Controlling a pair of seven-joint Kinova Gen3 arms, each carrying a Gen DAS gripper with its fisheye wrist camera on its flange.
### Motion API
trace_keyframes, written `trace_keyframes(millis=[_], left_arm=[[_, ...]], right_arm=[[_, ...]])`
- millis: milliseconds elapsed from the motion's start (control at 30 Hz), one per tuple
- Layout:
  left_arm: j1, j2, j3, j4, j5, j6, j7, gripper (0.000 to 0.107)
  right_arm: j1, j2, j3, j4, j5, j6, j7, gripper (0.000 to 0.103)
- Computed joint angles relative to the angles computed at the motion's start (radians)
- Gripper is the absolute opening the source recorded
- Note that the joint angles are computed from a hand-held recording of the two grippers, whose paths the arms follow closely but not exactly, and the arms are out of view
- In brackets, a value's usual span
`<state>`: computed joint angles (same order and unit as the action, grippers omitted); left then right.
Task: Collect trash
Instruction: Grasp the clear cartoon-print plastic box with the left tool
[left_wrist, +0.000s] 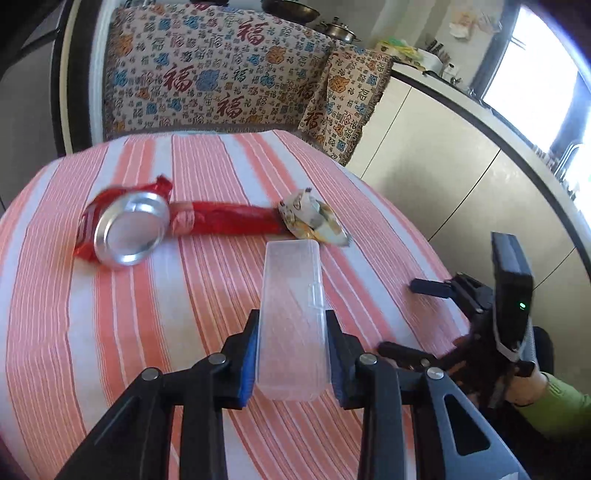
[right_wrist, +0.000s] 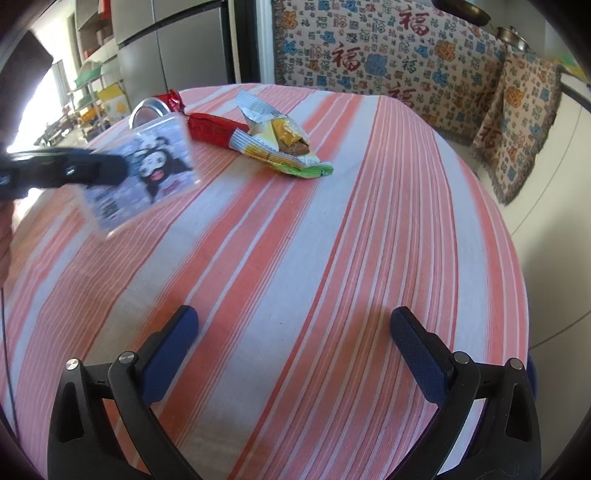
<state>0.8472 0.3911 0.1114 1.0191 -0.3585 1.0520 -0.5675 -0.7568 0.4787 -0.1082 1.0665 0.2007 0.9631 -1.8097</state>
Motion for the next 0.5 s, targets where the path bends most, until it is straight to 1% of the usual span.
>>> trace_keyframes(millis=[33,67,100,133,167,200,233,267,300,333,367,400,433,467,500], left_arm=[[0.015,-0.019,-0.002,0.03,-0.008,-0.006,0.041,0.033],[0.038,-0.036,-0.02,0.056,-0.013,0.004,0.081,0.033],[0.067,-0.056,-0.054,0.092,-0.016,0.0,0.122,0.037],[0.081,-0.081,-0.069,0.138,-0.03,-0.02,0.163,0.039],[0.096,-0.098,-0.082,0.169,-0.05,-0.024,0.203,0.051],[0.121,-0.109,-0.113,0.189,-0.066,-0.011,0.244,0.062],[0.132,-0.119,-0.126,0.202,-0.085,0.015,0.285,0.064],[0.13,-0.128,-0.121,0.219,-0.107,0.026,0.325,0.064],[0.11,-0.135,-0.096,0.231,-0.124,0.044,0.355,0.065],[0.078,-0.141,-0.054,0.245,-0.146,0.052,0.381,0.068],[0.059,-0.148,-0.027,0.257,-0.163,0.056,0.399,0.069],[0.056,-0.154,-0.019,0.267,-0.173,0.048,0.401,0.069],[0.035,-0.161,0.008,0.281,-0.175,0.023,0.391,0.07],[0.001,-0.171,0.045,0.299,-0.171,-0.018,0.367,0.074],[-0.014,-0.174,0.067,0.304,-0.167,-0.05,0.331,0.077]], right_arm=[[0.0,0.0,0.0,0.0,0.0,0.0,0.0,0.102],[-0.001,-0.001,0.001,0.001,0.0,0.0,-0.001,0.102],[-0.001,-0.001,0.001,0.001,0.001,0.0,-0.002,0.102],[-0.001,-0.001,0.0,0.001,0.0,0.0,-0.001,0.102],[-0.001,-0.001,0.0,0.001,0.0,0.0,-0.001,0.102],[-0.001,-0.001,0.0,0.001,0.0,0.0,-0.001,0.102],[-0.001,-0.001,0.0,0.001,0.0,0.0,-0.001,0.102],[-0.001,-0.001,0.0,0.001,0.0,-0.001,-0.001,0.102],[-0.001,-0.001,0.0,0.001,0.0,-0.001,-0.001,0.102],[0.0,-0.001,0.0,0.002,0.0,0.0,-0.001,0.102],[0.0,-0.001,0.0,0.002,0.0,0.0,-0.001,0.102],[0.0,-0.001,0.0,0.002,0.0,-0.001,-0.001,0.102],[0.0,-0.001,0.0,0.002,0.0,-0.001,-0.001,0.102],[0.0,-0.001,0.0,0.002,0.0,-0.001,-0.001,0.102],[0.0,-0.001,0.0,0.002,0.0,-0.001,-0.001,0.102]])
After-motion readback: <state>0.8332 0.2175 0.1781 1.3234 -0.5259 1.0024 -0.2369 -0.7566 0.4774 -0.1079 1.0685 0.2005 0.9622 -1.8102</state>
